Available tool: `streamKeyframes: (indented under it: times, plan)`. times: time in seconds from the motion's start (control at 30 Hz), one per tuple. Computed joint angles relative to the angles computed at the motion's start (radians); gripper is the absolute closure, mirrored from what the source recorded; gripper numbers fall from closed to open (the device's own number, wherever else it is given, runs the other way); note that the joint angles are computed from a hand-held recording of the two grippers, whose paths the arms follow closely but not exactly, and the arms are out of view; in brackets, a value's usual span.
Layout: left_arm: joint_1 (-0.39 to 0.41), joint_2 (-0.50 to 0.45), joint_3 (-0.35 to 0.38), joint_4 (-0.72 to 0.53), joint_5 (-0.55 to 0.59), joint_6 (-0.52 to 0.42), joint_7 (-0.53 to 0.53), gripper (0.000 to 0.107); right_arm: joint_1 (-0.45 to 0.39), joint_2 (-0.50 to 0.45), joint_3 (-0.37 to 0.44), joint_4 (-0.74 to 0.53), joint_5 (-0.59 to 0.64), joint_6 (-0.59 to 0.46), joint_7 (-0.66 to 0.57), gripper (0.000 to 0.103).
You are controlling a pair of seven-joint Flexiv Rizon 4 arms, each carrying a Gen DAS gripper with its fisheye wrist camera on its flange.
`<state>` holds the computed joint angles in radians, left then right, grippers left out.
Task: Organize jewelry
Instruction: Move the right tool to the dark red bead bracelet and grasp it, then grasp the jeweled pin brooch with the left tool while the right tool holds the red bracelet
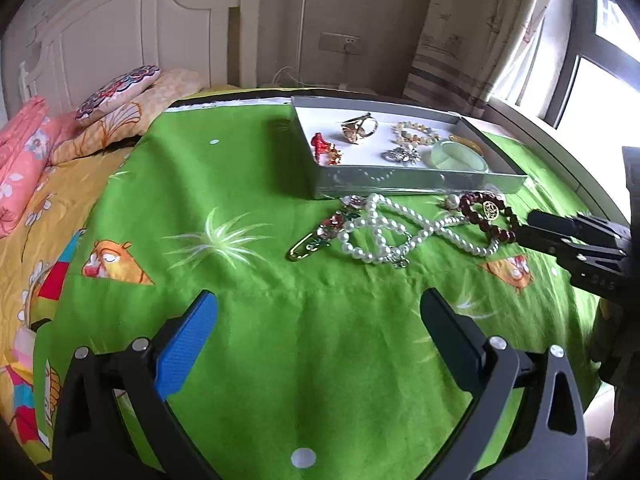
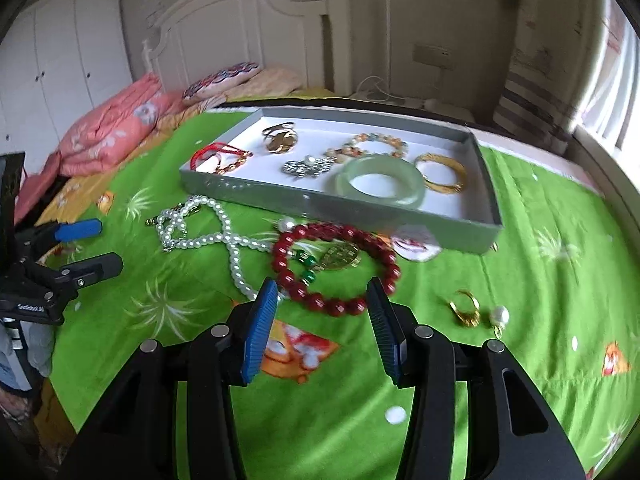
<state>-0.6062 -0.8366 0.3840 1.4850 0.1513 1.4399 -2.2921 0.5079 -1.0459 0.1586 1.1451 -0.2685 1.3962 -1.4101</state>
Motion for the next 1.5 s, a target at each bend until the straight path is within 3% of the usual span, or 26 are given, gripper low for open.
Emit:
streamKeyframes:
  times: [0.23,0.4,0.53,0.67,0.87,1.07,1.17,1.33,1.4,1.5]
  plan:
    - [0.050,0.006,-0.070,0.020,-0.032,0.031,0.055,0.006,0.059,-0.041,-0.050,-0.087,-0.064,-0.081,-0.042,0.059]
    - [0.038,0.008,-0.052,0.058,-0.075,0.092,0.043,0.007,0.080,-0.084,-0.063,-0.169,-0.076,-0.164,-0.071,0.074]
    - [-0.001,0.002,-0.009,0.056,-0.097,0.091,0.064,0.007,0.143,-0.088,-0.208,-0.148,-0.140,-0.123,0.007,0.090]
    - [-0.002,0.001,-0.015,0.055,-0.111,0.086,0.091,0.007,0.129,-0.060,-0.219,-0.081,-0.144,-0.021,0.074,0.092]
    - [0.019,0.003,-0.043,0.058,-0.135,0.079,0.120,0.007,-0.033,-0.001,0.017,0.022,-0.031,0.113,0.045,0.092]
    - [0.029,0.004,-0.054,0.058,-0.149,0.061,0.127,0.007,-0.240,-0.030,0.341,0.069,0.057,0.232,-0.037,0.092]
    - [0.037,0.007,-0.062,0.060,-0.152,0.056,0.126,0.007,-0.305,-0.056,0.443,0.091,0.043,0.265,-0.055,0.092]
    - [0.008,0.002,-0.008,0.022,-0.130,-0.030,0.091,0.016,-0.336,-0.068,0.475,0.120,-0.007,0.317,-0.021,0.092]
    - [-0.026,-0.013,0.052,-0.031,-0.084,-0.128,0.074,0.030,-0.344,-0.072,0.481,0.123,-0.036,0.314,-0.004,0.092]
    - [-0.023,-0.024,0.066,-0.089,-0.029,-0.230,0.084,0.040,-0.356,-0.081,0.494,0.125,-0.065,0.322,0.019,0.092]
